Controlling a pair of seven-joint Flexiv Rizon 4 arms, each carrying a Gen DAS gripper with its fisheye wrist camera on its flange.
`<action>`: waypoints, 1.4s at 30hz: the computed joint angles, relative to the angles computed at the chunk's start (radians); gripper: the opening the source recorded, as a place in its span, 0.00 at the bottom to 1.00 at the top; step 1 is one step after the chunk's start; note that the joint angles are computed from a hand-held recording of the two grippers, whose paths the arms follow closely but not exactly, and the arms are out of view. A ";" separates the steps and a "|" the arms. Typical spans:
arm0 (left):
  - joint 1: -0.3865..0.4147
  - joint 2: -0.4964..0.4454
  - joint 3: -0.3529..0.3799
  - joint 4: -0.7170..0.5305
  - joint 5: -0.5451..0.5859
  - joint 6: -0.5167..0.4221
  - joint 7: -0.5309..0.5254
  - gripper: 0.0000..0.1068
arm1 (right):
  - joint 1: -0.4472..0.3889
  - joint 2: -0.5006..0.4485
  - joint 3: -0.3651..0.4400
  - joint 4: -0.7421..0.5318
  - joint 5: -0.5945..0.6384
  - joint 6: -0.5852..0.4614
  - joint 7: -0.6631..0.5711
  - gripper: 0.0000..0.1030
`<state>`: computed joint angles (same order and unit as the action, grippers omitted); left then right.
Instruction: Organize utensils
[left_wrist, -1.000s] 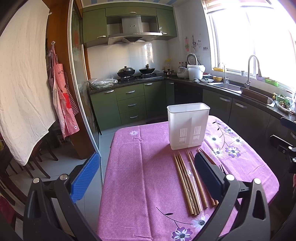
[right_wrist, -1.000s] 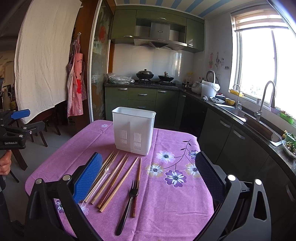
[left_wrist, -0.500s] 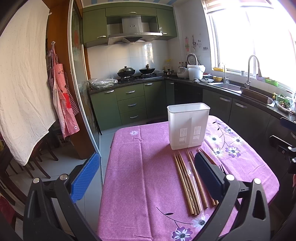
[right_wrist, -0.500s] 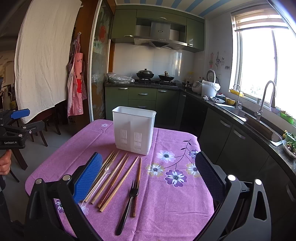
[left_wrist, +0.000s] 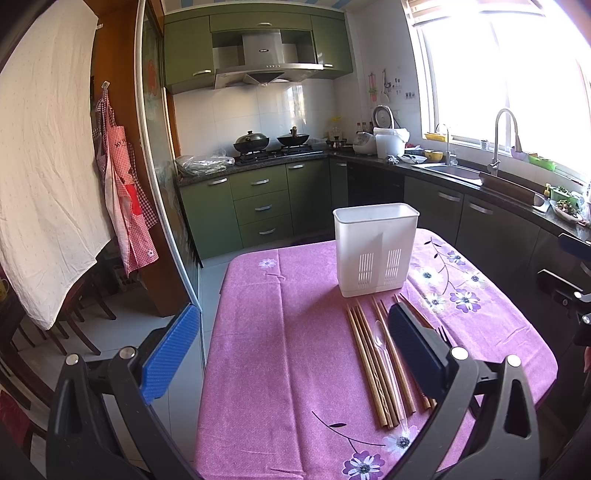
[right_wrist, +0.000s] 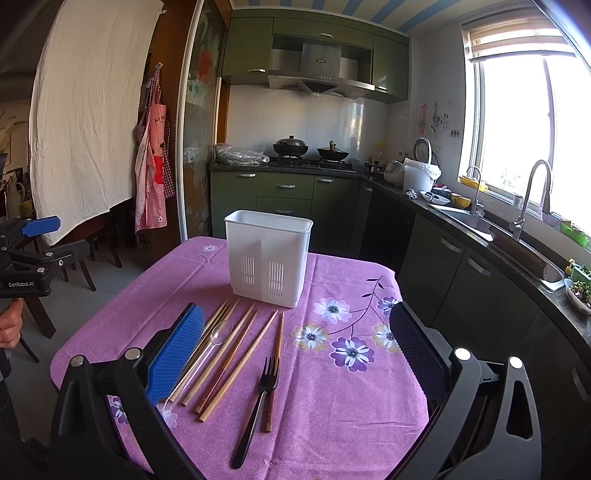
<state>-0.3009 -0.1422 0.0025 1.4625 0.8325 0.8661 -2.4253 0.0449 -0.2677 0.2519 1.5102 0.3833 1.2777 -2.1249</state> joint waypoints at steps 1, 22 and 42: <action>0.001 0.000 0.000 -0.001 -0.001 0.000 0.001 0.91 | 0.001 -0.001 -0.001 0.000 -0.001 0.002 0.001 0.96; 0.001 -0.003 0.000 0.001 -0.003 0.003 0.006 0.91 | 0.005 -0.010 -0.002 -0.003 -0.012 0.004 0.011 0.96; 0.096 -0.382 -0.039 -0.350 -0.685 -0.365 0.474 0.91 | 0.006 -0.223 -0.063 -0.352 -0.127 -0.498 0.124 0.96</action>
